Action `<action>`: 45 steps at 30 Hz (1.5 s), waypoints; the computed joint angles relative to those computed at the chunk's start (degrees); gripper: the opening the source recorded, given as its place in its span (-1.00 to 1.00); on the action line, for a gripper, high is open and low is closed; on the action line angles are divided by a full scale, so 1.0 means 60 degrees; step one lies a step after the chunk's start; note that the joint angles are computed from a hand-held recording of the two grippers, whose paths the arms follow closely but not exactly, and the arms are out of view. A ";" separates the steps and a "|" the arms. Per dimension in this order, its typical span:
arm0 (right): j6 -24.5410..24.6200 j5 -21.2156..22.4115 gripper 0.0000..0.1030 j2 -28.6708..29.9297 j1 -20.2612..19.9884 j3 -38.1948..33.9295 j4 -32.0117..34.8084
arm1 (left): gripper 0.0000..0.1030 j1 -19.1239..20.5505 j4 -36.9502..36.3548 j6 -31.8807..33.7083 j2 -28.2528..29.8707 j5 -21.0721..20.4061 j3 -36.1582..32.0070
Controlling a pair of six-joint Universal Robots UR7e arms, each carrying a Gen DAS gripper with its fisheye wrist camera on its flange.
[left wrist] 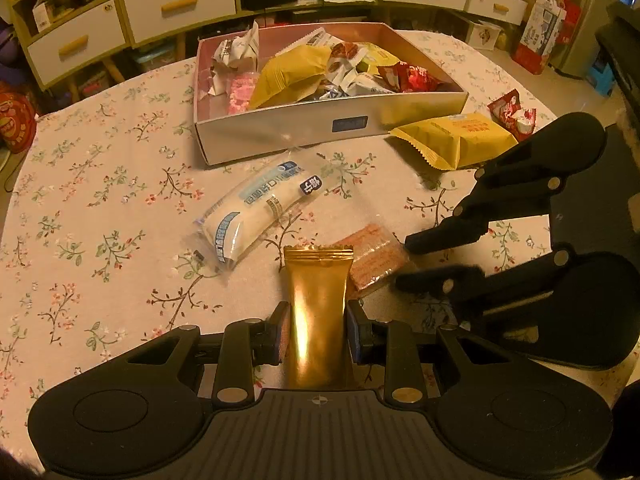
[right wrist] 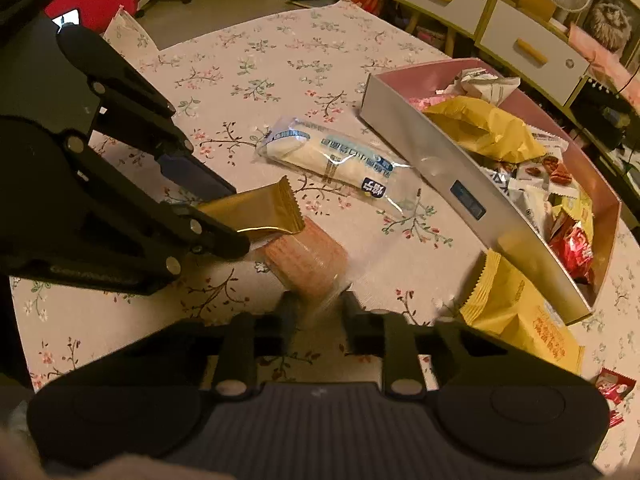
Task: Organize snacks
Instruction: 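Lift the gold bar with the left tool while the right tool lifts the square cake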
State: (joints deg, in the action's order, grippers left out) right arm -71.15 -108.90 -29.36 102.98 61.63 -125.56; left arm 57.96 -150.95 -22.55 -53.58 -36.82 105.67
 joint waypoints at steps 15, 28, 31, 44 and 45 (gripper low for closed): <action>-0.0628 0.0201 0.29 -0.0023 0.0075 0.0261 -0.0691 | -0.49 0.0013 0.0515 -0.0501 -0.0144 0.0331 0.0016; -0.0944 0.0446 -0.35 0.0401 0.0137 -0.0231 0.0054 | -0.24 0.0350 0.0476 -0.1180 -0.0573 -0.0480 0.0292; -0.0760 0.0389 -0.38 0.0376 0.0133 -0.0296 0.0188 | -0.14 0.0349 0.0424 -0.1138 -0.0573 -0.0493 0.0319; -0.0601 0.0306 -0.39 0.0077 -0.0004 -0.0161 0.0037 | -0.45 0.0115 0.1565 -0.1116 -0.0267 0.0019 -0.0043; -0.0565 0.0339 -0.39 0.0044 -0.0015 -0.0157 0.0045 | -0.46 0.0104 0.1581 -0.1091 -0.0246 0.0057 -0.0053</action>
